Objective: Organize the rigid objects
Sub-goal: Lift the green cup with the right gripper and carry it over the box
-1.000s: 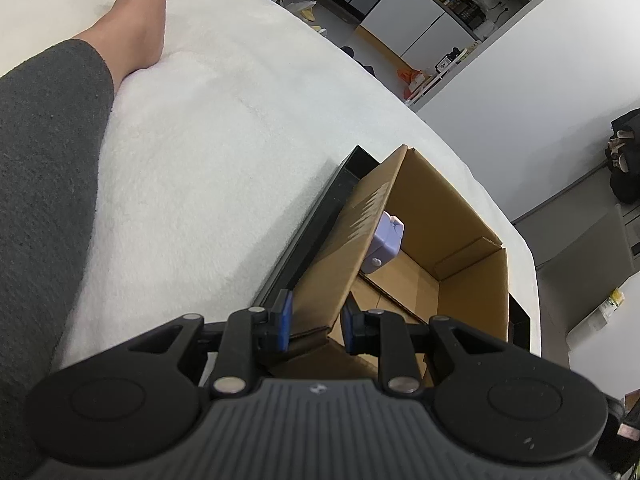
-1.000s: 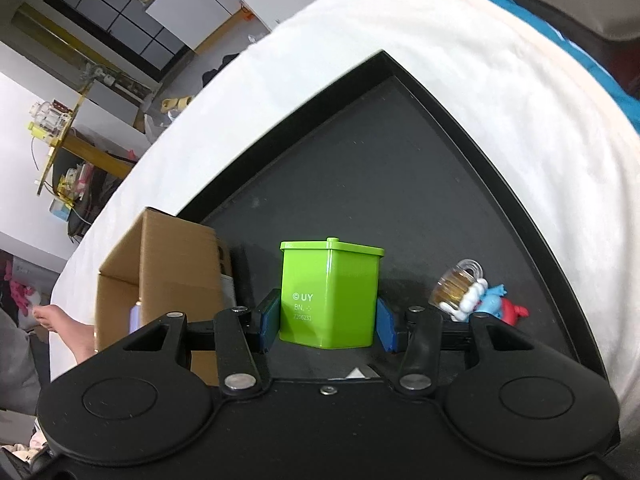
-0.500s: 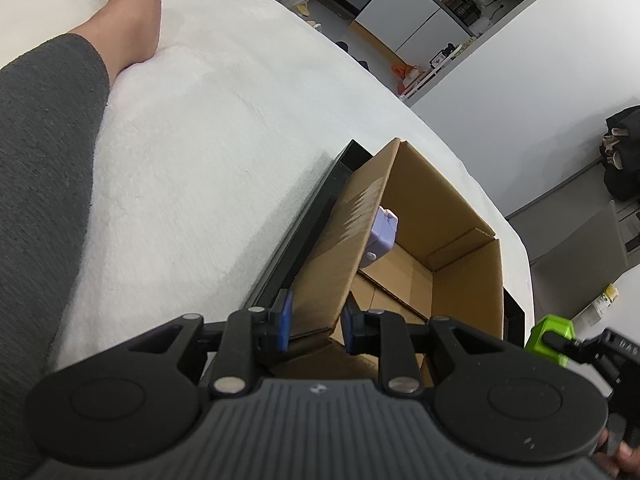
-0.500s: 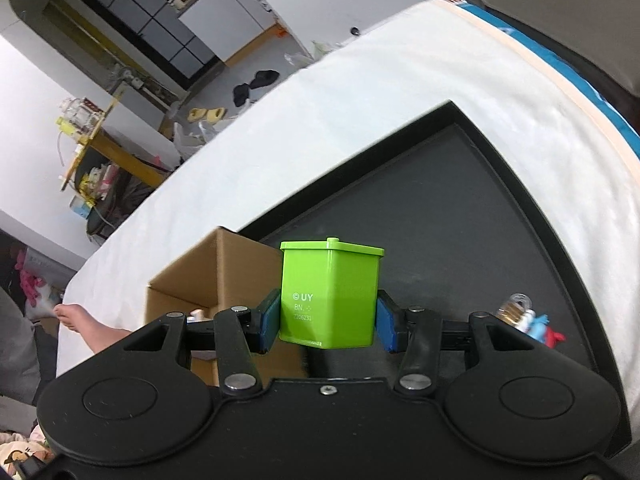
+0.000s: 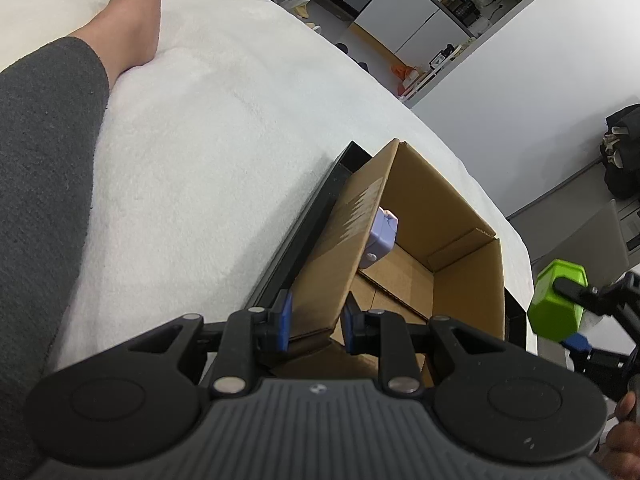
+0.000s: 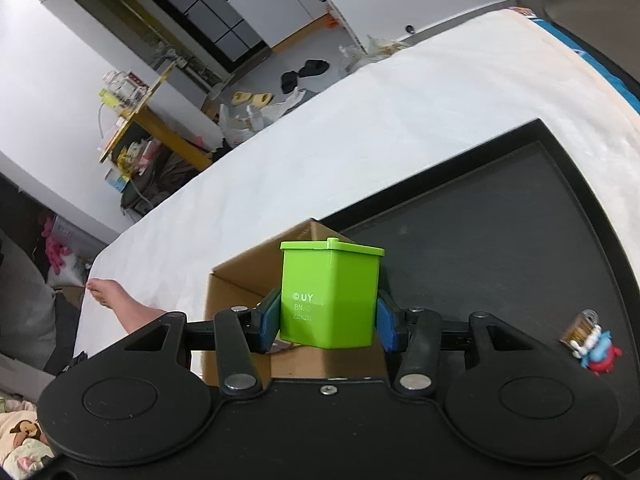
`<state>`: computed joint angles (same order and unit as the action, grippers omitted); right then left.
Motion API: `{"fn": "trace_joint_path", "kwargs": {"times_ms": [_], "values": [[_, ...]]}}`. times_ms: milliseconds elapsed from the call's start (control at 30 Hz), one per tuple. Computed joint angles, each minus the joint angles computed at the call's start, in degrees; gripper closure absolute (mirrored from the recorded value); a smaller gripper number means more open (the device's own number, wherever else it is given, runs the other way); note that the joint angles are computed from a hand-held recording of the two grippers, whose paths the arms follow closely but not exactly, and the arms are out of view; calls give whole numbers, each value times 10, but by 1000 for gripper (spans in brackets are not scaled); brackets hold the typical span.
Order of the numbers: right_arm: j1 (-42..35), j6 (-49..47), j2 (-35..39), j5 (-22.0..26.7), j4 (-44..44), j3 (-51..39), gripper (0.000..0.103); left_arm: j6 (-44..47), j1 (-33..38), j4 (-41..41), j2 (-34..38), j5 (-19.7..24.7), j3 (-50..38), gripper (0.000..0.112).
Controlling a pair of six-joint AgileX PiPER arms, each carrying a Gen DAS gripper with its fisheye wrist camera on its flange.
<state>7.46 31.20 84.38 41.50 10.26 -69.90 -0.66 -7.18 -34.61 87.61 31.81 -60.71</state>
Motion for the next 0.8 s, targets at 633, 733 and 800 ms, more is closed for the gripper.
{"fn": "trace_joint_path", "kwargs": {"times_ms": [633, 733, 800], "values": [[55, -3, 52, 16, -28, -45, 56, 9, 2, -3, -1, 4, -2, 89], [61, 2, 65, 24, -39, -60, 55, 11, 2, -4, 0, 6, -3, 89], [66, 5, 75, 30, -51, -73, 55, 10, 2, -3, 0, 5, -2, 89]]}}
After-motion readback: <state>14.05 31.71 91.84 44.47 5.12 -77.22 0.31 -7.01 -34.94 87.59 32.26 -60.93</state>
